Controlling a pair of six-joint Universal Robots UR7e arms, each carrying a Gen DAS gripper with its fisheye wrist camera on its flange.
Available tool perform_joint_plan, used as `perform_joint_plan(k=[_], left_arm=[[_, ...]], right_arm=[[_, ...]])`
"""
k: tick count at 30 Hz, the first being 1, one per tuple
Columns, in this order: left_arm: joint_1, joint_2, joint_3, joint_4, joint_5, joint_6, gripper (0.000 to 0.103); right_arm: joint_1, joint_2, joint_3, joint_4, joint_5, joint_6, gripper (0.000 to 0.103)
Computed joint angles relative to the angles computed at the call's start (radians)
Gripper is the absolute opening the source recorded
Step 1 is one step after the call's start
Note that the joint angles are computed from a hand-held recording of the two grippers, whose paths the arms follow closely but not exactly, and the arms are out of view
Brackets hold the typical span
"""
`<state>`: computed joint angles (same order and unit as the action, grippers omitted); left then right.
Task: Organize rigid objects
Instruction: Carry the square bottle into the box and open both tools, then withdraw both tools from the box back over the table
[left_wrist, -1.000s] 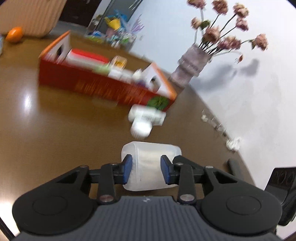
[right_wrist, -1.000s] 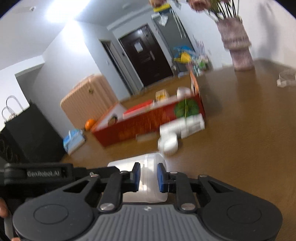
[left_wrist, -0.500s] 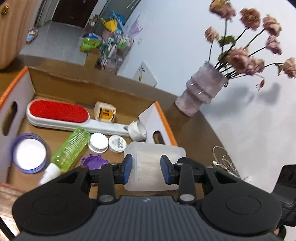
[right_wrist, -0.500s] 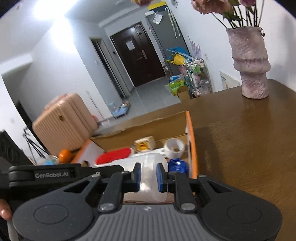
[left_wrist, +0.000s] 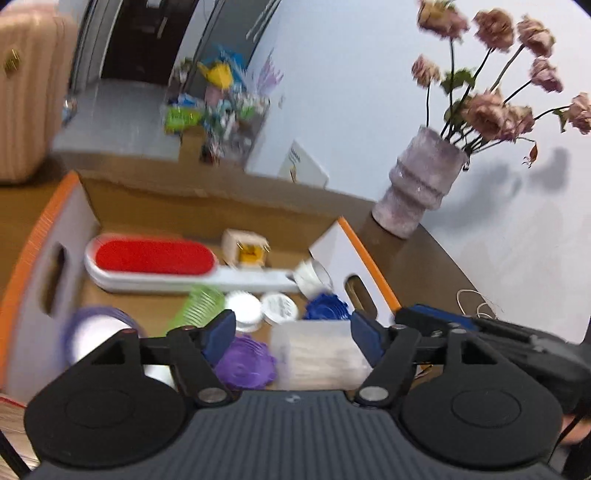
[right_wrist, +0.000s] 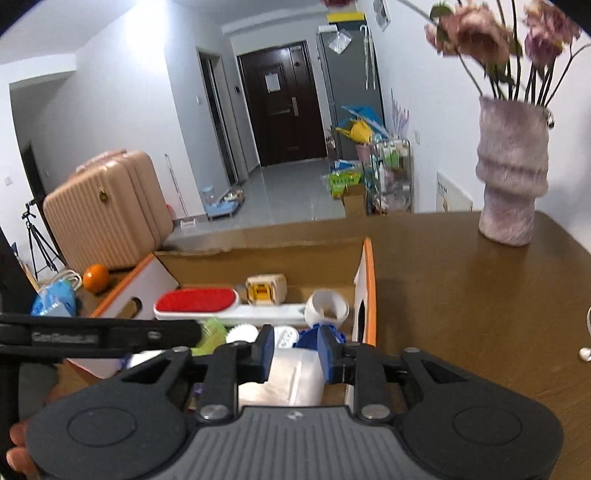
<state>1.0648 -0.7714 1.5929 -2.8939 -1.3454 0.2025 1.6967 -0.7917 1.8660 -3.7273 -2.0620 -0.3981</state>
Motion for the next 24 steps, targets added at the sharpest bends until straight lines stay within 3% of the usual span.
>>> perform_joint_plan(k=[3,7,11,13,17,20,22,24], left_arm=[[-0.025,-0.046,0.063,-0.082,0.102,0.054,0.082],[-0.066,-0.104,0.187,-0.251,0.246,0.173,0.083],[-0.089,-0.174,0.294,-0.352,0.302,0.214,0.086],[-0.105,-0.217,0.362,-0.416,0.329,0.234,0.088],[-0.142,-0.286,0.529,-0.635,0.393,0.340,0.095],[-0.173,-0.319,0.657,-0.800,0.434,0.399,0.098],[-0.190,-0.343,0.739,-0.878,0.443,0.391,0.100],[-0.207,-0.381,0.825,-0.902,0.449,0.332,0.102]], right_arm=[[0.022,-0.021,0.016,-0.015,-0.018,-0.012,0.028],[0.055,-0.040,0.060,-0.067,-0.042,-0.028,0.030],[0.100,-0.058,0.120,-0.145,-0.077,-0.052,0.035],[0.129,-0.049,0.155,-0.228,-0.102,-0.103,0.044],[0.175,-0.022,0.235,-0.400,-0.117,-0.187,0.052],[0.200,0.024,0.298,-0.563,-0.112,-0.249,0.067],[0.210,0.073,0.342,-0.698,-0.097,-0.279,0.078],[0.218,0.121,0.386,-0.805,-0.087,-0.291,0.078]])
